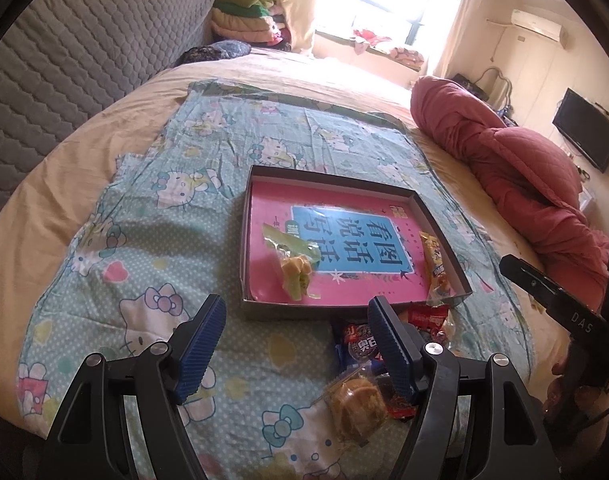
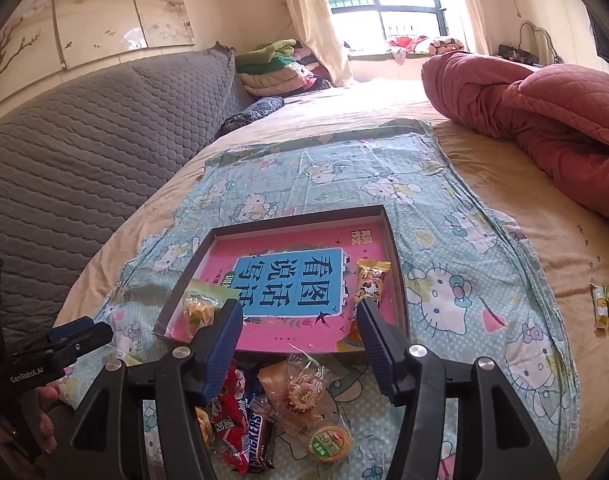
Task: Organize snacks
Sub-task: 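Withdraw both tools from the tray back toward the remaining snacks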
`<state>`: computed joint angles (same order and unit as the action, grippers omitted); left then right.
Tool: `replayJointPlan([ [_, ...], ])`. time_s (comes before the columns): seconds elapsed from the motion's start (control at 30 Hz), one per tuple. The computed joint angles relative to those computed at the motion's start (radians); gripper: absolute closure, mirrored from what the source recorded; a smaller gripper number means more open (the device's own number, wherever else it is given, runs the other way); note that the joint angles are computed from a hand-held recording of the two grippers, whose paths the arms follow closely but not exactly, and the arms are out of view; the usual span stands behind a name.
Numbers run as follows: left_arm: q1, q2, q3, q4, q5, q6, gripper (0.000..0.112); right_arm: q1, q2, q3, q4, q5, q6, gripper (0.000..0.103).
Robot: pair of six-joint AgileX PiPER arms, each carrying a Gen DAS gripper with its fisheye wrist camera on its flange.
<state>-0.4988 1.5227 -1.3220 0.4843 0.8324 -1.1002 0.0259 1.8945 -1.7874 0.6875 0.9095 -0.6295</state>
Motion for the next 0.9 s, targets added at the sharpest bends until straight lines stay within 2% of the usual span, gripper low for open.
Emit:
replayJointPlan([
  [0.33,-0.023,0.002,0.005,-0.046,0.018,0.022,0.037,-0.01,-0.067,0.087,0.002,0.006,-0.036,0.044],
  [0.53,-0.028,0.014,0.02,-0.114,0.002,0.044,0.037,-0.012,-0.102,0.153,-0.008,0.017,-0.064,0.044],
  [0.9,-0.065,0.038,0.037,-0.211,0.003,0.077,0.037,-0.028,-0.115,0.199,-0.022,0.047,-0.058,0.043],
])
